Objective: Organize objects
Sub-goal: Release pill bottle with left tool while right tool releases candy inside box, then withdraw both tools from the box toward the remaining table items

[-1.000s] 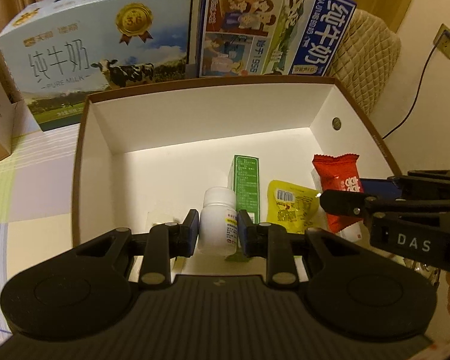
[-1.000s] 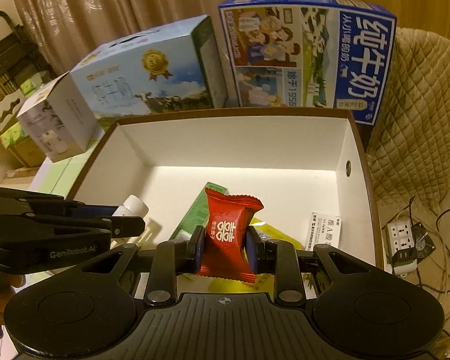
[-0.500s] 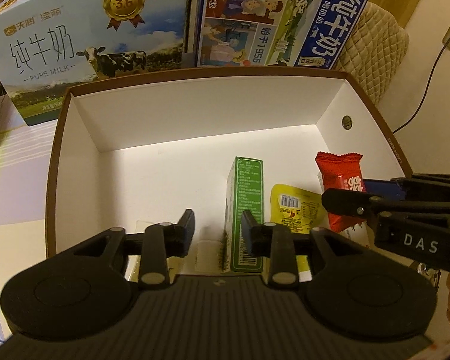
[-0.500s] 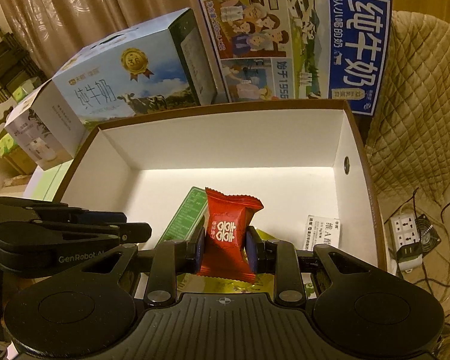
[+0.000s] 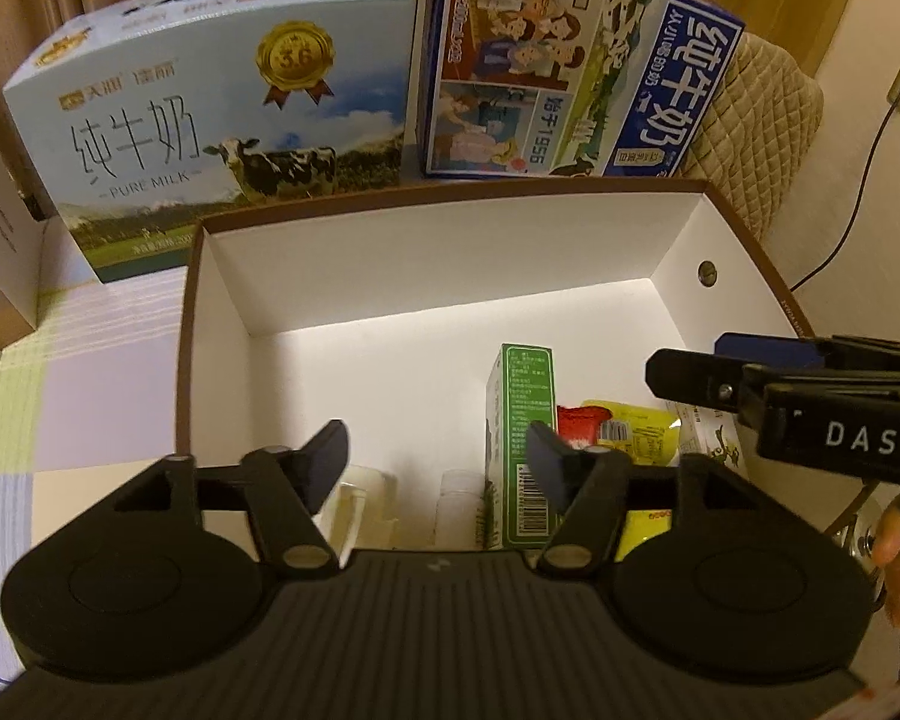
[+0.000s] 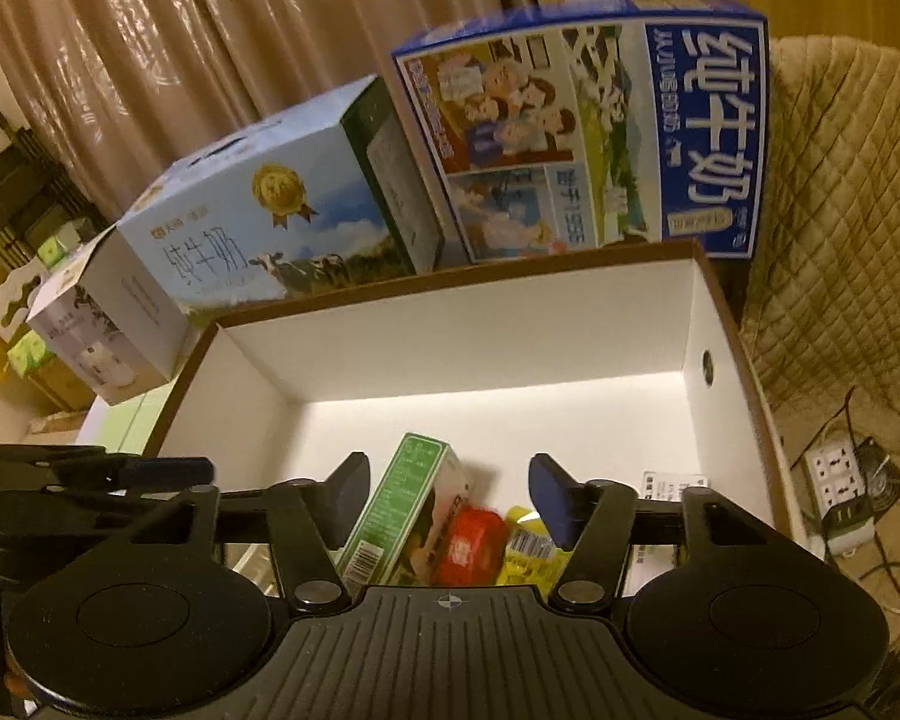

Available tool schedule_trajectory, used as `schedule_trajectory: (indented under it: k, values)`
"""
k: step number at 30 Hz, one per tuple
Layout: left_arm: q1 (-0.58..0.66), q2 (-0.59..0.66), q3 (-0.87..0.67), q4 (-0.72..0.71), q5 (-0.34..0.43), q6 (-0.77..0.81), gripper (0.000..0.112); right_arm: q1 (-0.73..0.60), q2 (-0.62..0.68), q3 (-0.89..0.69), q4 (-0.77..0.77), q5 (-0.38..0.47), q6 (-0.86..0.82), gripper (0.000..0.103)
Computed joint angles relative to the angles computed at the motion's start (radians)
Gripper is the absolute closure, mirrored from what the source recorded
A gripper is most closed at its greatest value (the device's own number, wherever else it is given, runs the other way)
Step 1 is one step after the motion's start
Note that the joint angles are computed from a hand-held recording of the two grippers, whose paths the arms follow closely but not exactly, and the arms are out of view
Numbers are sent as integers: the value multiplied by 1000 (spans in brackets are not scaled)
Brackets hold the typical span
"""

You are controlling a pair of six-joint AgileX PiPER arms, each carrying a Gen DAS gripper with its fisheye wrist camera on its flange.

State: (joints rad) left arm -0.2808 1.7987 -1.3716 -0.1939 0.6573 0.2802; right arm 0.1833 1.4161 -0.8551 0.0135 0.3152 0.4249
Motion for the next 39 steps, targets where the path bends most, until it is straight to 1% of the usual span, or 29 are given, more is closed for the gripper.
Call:
schedule_trajectory:
  k: [2, 4, 6, 9, 12, 17, 24, 29, 35, 39]
  values:
    - [2, -18, 11, 3, 0, 2, 37, 1, -17, 3, -6, 16, 6, 45]
    - [5, -38, 26, -4, -3, 14, 34, 3, -36, 10, -7, 39, 5, 45]
    - [8, -56, 34, -7, 4, 17, 26, 8, -58, 25, -18, 55, 12, 44]
    - [14, -88, 55, -13, 6, 24, 25, 28, -97, 50, -81, 81, 72, 42]
    - [19, -126, 84, -20, 9, 28, 23, 44, -139, 73, -106, 110, 107, 40]
    - [21, -208, 158, -5, -12, 12, 21, 106, -217, 108, -217, 166, 256, 37]
    - [70, -325, 247, -65, 20, 48, 20, 218, -306, 138, -341, 255, 454, 32]
    - [100, -411, 307, -64, 42, 46, 20, 326, -366, 160, -437, 321, 611, 30]
    - [143, -513, 378, -52, 78, 54, 19, 480, -410, 176, -535, 417, 798, 29]
    - [189, -571, 422, -66, 108, 86, 19, 590, -429, 185, -588, 483, 921, 29]
